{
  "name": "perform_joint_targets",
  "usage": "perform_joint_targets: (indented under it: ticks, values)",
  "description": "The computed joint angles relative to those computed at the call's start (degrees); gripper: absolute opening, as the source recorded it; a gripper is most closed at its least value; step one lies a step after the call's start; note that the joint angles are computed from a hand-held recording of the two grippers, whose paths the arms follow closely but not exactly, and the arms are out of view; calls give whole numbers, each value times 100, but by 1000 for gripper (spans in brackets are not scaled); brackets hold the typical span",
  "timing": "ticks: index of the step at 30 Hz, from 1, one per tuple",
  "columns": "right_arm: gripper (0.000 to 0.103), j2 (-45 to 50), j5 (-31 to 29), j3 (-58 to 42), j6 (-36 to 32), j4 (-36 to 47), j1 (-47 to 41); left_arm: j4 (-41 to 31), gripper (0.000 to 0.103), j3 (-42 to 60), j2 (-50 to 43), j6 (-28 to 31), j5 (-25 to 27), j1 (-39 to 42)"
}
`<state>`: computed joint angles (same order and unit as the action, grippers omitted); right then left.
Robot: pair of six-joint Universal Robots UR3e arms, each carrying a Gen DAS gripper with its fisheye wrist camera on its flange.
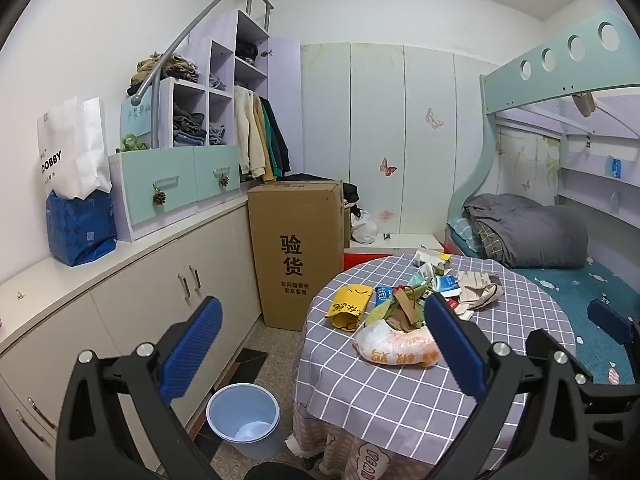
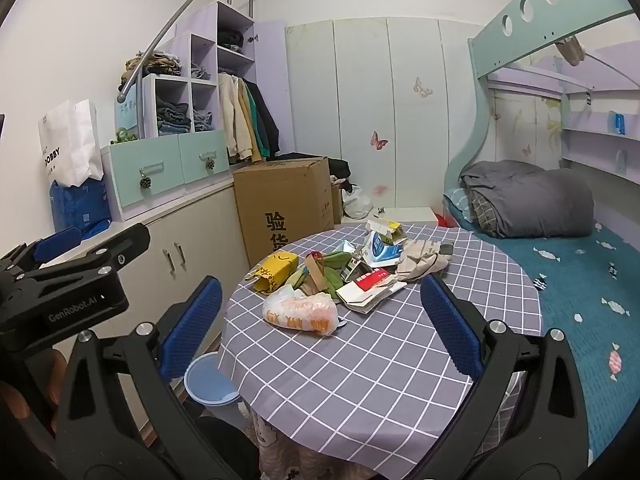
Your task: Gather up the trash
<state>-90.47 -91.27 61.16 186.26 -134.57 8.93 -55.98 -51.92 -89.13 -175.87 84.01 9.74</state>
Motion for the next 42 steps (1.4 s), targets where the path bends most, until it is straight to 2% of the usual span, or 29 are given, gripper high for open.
perform_joint_targets:
  ticks: [4, 18, 25, 33, 37, 42]
  values:
    - [97, 17, -44, -7, 17, -1, 48, 326, 99, -468, 124, 33, -50, 70]
    - [97, -50, 78, 114, 37, 3, -45, 189, 99, -322, 58, 10, 83, -55]
    - [97, -106, 351, 273, 131, 38, -247, 144, 99, -239, -94, 34, 332, -208]
    - [97, 62, 681, 403, 271, 143, -684, 33, 99, 93, -724, 69, 800, -562]
    - [97, 124, 894, 569, 380, 219, -991, -453, 99, 705, -1358, 52, 1052, -805]
    - [97, 311, 1185, 618, 465, 407, -1430, -925, 99, 1477, -2219, 259, 1043, -1051]
